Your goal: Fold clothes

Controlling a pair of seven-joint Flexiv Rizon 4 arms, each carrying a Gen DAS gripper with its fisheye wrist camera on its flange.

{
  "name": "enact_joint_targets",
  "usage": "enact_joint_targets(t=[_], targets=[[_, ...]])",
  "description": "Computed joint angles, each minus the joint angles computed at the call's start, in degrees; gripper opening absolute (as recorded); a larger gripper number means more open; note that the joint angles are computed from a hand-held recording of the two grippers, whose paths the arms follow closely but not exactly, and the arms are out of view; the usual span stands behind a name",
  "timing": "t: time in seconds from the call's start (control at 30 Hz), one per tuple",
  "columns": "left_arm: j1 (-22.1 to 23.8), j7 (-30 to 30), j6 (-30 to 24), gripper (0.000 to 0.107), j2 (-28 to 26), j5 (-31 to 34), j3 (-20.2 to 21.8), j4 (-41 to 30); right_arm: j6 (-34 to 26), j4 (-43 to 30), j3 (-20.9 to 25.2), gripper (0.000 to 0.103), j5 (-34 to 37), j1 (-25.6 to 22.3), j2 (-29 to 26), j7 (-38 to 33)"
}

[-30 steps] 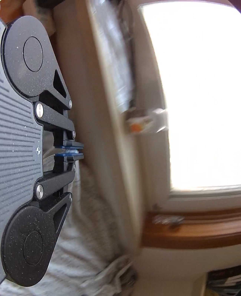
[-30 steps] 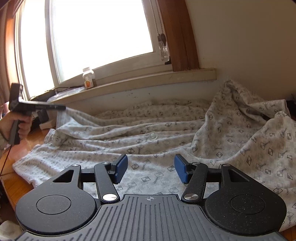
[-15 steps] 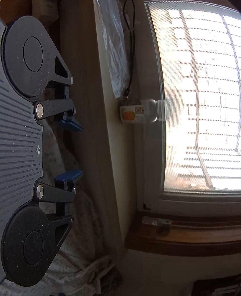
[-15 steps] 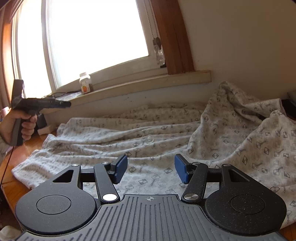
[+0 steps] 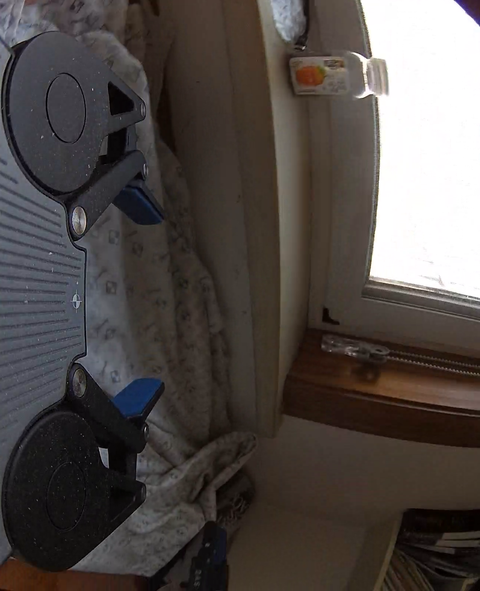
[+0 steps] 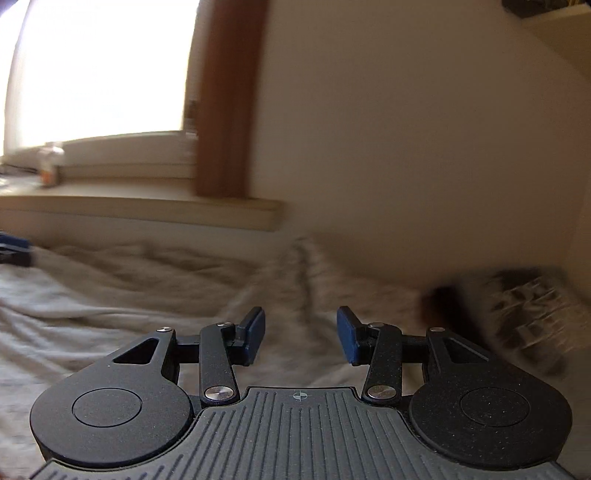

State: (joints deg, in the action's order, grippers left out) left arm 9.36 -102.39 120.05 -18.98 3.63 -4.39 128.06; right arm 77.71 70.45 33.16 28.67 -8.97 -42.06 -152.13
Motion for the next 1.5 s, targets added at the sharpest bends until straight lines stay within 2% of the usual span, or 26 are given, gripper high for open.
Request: enact_joint_targets(t=[0.1,0.2,0.33,0.37,0.43,0.53,0.7,0.93,1.03,1.2,1.3,1.4,1.5], targets=[[1.87,-1.86,0.26,0.092,-0.57,0.99,-0.76,0.65,-1.87,-3.63,-10.17,0.043,-6.71,6.83,-1.53,9.23],[4.18,-3.98,0.81,0.092,-0.44,2.73,-1.86,0.99,-4.86,-5.81,-13.54,0.043,-11.62,8.93,-3.12,13.8],[6.59,-6.59,1.65,0.093,0.2,6.26,-3.19,1.0,-3.25,-4.82,-20.17,0.043,-18.74,12.95,-4.14,20.26],[6.42,-6.69,1.8,0.097,0.28,6.55,-2.98,0.9,-3.62,-5.06,-21.04,0.042,-19.98,13.42,-4.44,21.96],[6.01,-6.76,2.5,0.103,0.14,7.14,-2.59,0.71,-3.62,-5.39,-19.07,0.02,-20.77,12.26,-4.66,22.38],[6.07,-6.76,2.66,0.103,-0.24,8.5,-2.75,-0.04,-4.62,-5.86,-13.82,0.009,-20.07,9.25,-4.02,21.27],[7.44,-7.72,2.27,0.103,-0.14,11.16,-3.99,-0.59,-8.64,-5.43,-6.87,0.008,-15.25,6.42,-0.72,16.31],[10.53,-9.9,1.93,0.103,0.1,14.89,-6.34,-0.92,-20.69,-3.29,0.16,0.008,-3.84,3.82,5.02,9.51],[14.25,-12.88,2.13,0.103,0.11,19.02,-9.38,-1.38,-26.01,-3.05,1.26,0.008,-0.09,4.04,6.62,7.85],[24.28,-21.66,2.9,0.103,-1.08,30.6,-18.64,-3.78,-28.08,0.0,-0.82,0.008,3.06,6.87,8.83,5.83],[25.4,-23.79,3.04,0.103,-1.54,34.38,-20.22,-5.12,-28.13,0.45,-3.08,0.008,4.56,8.95,9.04,5.9],[24.64,-24.03,2.18,0.102,-1.59,36.26,-20.33,-6.01,-28.06,0.93,-5.2,0.008,6.32,10.39,9.59,5.3],[24.15,-23.85,-2.64,0.1,-1.23,34.72,-22.13,-6.75,-28.37,1.06,-7.04,0.008,8.47,11.38,10.0,4.42]])
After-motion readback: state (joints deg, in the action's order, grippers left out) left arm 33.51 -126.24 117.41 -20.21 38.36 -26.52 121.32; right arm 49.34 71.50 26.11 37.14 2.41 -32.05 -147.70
